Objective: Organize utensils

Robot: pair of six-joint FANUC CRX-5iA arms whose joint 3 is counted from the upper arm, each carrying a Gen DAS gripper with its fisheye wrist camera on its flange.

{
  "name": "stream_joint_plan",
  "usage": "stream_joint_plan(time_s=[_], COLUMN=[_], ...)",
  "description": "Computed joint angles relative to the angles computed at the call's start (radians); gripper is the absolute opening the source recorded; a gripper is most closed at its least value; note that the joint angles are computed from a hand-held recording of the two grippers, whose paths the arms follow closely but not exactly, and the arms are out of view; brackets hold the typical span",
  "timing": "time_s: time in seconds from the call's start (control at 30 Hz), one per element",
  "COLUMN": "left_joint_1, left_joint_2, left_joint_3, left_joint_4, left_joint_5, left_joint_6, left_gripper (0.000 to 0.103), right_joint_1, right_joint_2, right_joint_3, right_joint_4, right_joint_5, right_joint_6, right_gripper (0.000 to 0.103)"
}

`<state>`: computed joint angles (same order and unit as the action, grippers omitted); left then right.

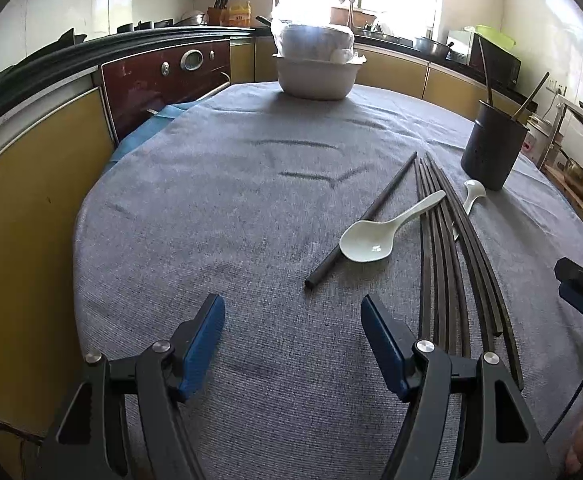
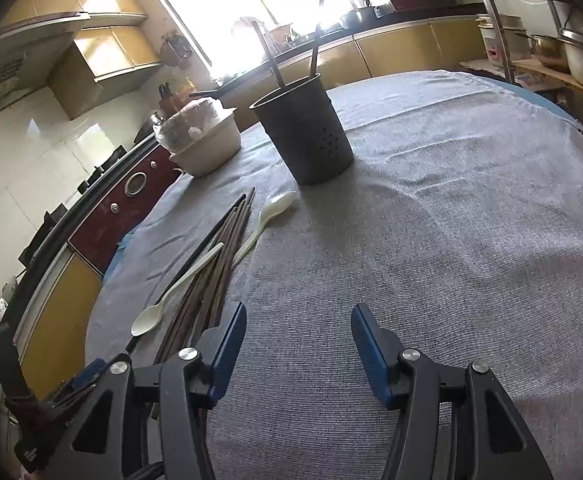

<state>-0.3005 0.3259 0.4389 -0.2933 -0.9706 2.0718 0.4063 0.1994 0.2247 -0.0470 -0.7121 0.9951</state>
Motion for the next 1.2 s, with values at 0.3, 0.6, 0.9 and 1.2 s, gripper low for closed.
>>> stream_joint_plan(time_s=[0.3,0.6,0.9,1.2], left_joint_1=[-0.012,-0.022,-0.023,-0.022], left_joint_2=[0.004,0.022,0.025,0.025], left_joint_3=[0.001,0.029,0.035,0.034], left_joint_4=[-0.010,-0.023,-0.024,-0.020], left_joint_5=[0.009,-0.021,-0.030,-0.028], left_joint_6=[-0.023,-0.034,-0.032,-0.033], left_gripper=[0.071,0.071,0.071,0.071], right_joint_1=[-0.003,-0.011,-0.008,0.000], right_joint_2=[-0.006,-0.007,-0.004,0.005], right_joint_3=[-0.006,-0.002,0.001,0.007], right_joint_4=[-0.012,-0.042,-0.029,0.002], right_joint_5=[0.009,0.010,-0.001,-0.020], right_joint_6=[0.007,0.029,0.016,-0.010], right_gripper=[0.058,0.058,0.058,0.058])
